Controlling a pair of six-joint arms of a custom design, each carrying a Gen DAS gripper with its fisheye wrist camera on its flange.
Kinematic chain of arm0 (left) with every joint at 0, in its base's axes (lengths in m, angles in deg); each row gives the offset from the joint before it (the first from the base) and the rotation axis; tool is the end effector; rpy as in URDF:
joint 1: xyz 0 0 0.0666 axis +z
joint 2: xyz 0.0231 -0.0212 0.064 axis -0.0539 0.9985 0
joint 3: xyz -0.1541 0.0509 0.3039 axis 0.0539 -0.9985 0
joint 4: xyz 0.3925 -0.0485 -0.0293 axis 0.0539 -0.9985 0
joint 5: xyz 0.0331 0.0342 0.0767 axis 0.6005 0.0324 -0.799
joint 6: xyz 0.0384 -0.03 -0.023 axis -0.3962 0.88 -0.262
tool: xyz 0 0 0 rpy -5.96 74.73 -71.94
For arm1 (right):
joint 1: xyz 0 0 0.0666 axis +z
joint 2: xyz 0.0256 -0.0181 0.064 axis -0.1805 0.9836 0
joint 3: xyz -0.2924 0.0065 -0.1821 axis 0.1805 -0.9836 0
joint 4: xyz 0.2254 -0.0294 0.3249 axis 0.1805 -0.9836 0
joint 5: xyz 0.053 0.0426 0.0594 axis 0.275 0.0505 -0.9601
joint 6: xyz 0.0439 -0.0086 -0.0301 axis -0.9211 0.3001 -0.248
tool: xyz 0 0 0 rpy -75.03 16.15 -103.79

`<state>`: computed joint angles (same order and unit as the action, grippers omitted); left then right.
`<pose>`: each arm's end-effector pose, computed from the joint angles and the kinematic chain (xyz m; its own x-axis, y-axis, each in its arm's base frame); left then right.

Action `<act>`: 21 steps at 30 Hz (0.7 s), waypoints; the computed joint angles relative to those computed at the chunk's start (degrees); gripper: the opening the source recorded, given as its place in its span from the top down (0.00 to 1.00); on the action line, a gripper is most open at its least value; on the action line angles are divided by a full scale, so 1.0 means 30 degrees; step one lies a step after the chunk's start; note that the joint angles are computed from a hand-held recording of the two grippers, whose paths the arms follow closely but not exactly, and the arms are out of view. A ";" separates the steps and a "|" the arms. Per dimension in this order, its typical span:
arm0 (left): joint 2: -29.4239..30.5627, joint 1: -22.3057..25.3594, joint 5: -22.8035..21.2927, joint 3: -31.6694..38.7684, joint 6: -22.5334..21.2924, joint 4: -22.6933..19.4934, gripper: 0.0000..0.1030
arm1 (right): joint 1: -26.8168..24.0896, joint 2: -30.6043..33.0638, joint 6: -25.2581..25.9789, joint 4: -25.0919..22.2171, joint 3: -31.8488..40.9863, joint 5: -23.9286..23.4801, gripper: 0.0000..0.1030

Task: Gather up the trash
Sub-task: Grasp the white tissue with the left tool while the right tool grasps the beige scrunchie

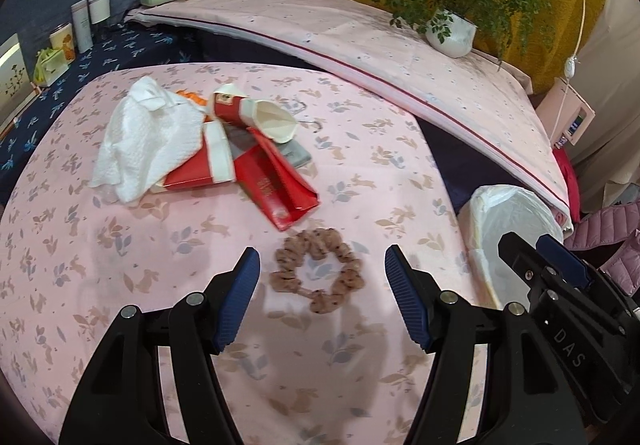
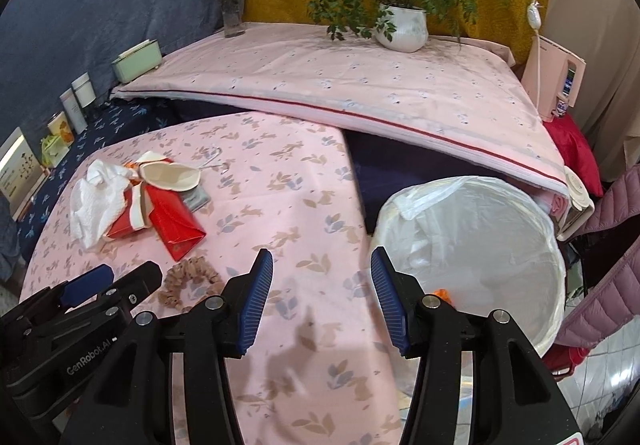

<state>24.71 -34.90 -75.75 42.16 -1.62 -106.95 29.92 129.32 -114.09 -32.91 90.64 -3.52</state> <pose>0.3927 -0.2357 0.4721 -0.7899 -0.1567 -0.5929 -0.0368 0.9772 -0.2093 0.3870 0.3088 0.4982 -0.7522 0.0166 -0.6587 -0.0049 0.9995 0.0308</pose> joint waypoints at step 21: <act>-0.2924 0.4202 0.0028 -0.4057 -0.0947 0.0054 0.33 | 0.1124 0.3856 -0.0499 -0.0294 0.2048 -0.2112 0.51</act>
